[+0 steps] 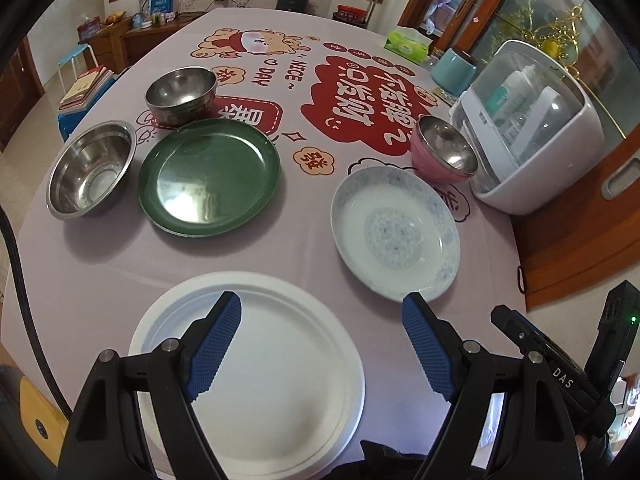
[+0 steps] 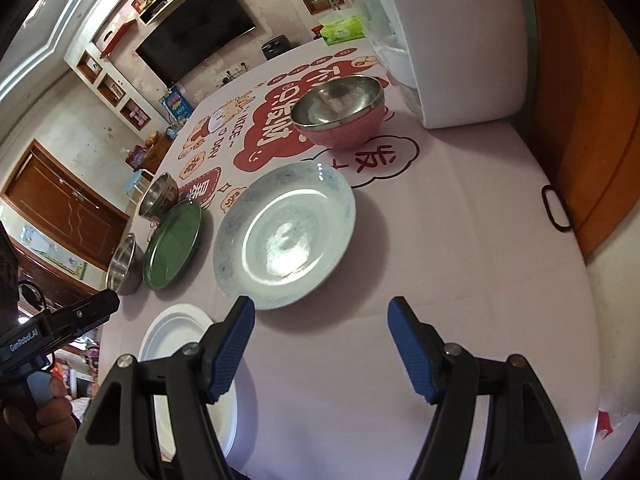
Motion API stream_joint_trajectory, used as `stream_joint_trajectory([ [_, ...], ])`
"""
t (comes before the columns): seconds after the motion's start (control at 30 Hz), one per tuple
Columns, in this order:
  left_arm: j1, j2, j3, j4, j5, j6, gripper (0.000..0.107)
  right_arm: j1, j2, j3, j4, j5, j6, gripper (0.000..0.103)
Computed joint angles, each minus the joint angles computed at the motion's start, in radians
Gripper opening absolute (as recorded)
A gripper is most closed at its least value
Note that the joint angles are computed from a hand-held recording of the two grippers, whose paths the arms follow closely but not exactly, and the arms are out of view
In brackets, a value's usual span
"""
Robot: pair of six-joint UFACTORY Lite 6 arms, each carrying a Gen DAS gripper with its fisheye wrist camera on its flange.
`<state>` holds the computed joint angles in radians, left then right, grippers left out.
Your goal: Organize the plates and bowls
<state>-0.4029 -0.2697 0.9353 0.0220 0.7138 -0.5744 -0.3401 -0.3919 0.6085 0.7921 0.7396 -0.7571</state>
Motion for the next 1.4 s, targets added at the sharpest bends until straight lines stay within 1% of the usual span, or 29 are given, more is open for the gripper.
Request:
stream_joint_trajectory([
  [0.13,-0.022,0.106,0.069,0.049,-0.009,-0.056,0.082,-0.059,0.111,0.033,0.085,0.036,-0.117,0.069],
  [0.23,-0.03,0.18,0.12,0.072,-0.01,-0.088,0.082,-0.074,0.192,0.068,0.127,0.05,-0.167,0.069],
  [0.57,-0.017,0.41,0.251,0.087,-0.024,-0.094,0.082,-0.041,0.434,0.169,0.244,0.027,-0.258,0.068],
  [0.83,-0.005,0.576,0.339,0.065,-0.062,-0.08,0.082,-0.019,0.574,0.241,0.275,0.034,-0.291,0.057],
  [0.97,-0.007,0.631,0.36,0.08,-0.091,-0.103,0.082,-0.021,0.625,0.264,0.292,0.039,-0.296,0.053],
  [1.03,-0.002,0.646,0.353,0.065,-0.116,-0.099,0.082,-0.022,0.647,0.273,0.301,0.045,-0.304,0.048],
  [1.07,-0.002,0.655,0.356,0.062,-0.121,-0.099,0.081,-0.024,0.655,0.278,0.301,0.048,-0.304,0.047],
  [1.13,0.001,0.676,0.364,0.058,-0.132,-0.099,0.081,-0.027,0.672,0.285,0.317,0.06,-0.319,0.041],
  [1.2,0.0,0.692,0.371,0.066,-0.142,-0.108,0.081,-0.033,0.684,0.291,0.321,0.074,-0.325,0.037],
  [1.27,0.004,0.713,0.386,0.059,-0.148,-0.103,0.077,-0.036,0.701,0.3,0.327,0.084,-0.334,0.033],
  [1.4,0.004,0.749,0.423,0.047,-0.142,-0.082,0.073,-0.045,0.731,0.315,0.342,0.105,-0.351,0.026],
])
